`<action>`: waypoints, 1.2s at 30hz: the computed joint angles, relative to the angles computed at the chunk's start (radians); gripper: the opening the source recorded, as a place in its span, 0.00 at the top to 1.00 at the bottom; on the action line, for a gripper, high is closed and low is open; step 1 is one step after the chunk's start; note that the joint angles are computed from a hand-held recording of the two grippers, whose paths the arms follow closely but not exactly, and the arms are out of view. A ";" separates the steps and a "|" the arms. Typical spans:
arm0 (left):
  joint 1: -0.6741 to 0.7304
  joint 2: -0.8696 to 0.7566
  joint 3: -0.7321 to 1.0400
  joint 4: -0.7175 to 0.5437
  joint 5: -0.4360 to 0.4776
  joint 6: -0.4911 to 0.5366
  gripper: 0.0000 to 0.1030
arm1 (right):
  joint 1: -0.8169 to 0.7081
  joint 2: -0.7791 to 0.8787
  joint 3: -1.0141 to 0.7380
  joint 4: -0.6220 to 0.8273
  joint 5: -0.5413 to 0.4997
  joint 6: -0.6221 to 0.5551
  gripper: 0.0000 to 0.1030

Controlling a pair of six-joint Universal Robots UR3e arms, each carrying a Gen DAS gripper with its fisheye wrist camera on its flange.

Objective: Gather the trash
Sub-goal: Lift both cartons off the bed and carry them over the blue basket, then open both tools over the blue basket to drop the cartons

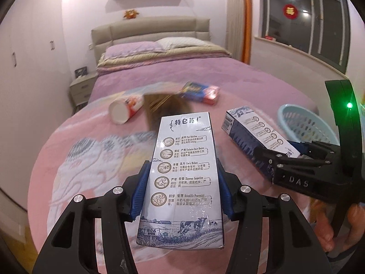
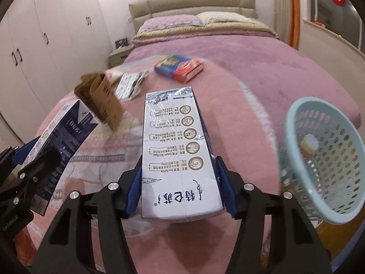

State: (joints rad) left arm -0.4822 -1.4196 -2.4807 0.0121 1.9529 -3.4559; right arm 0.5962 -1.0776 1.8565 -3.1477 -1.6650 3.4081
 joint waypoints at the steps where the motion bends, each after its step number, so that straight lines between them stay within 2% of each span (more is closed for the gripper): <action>1: -0.017 -0.029 0.034 0.006 0.005 0.003 0.50 | -0.013 -0.026 0.029 -0.019 -0.006 0.000 0.46; 9: -0.107 -0.278 0.336 0.029 -0.014 0.043 0.50 | -0.151 -0.215 0.219 -0.108 -0.017 -0.010 0.46; 13: -0.136 -0.419 0.538 -0.018 -0.058 0.062 0.50 | -0.266 -0.315 0.315 -0.129 -0.005 -0.033 0.46; 19: -0.175 -0.662 0.886 -0.135 -0.123 0.094 0.50 | -0.470 -0.405 0.418 -0.140 0.072 -0.062 0.46; 26: -0.165 -0.906 1.254 -0.308 -0.224 0.100 0.50 | -0.643 -0.389 0.455 -0.130 0.120 -0.071 0.46; 32: -0.164 -1.027 1.437 -0.403 -0.278 0.125 0.49 | -0.724 -0.338 0.468 -0.131 0.145 -0.077 0.44; 35: -0.172 -1.070 1.507 -0.436 -0.250 0.147 0.39 | -0.738 -0.313 0.450 -0.095 0.142 -0.069 0.39; 36: -0.173 -1.072 1.513 -0.440 -0.250 0.145 0.39 | -0.748 -0.310 0.454 -0.097 0.155 -0.068 0.39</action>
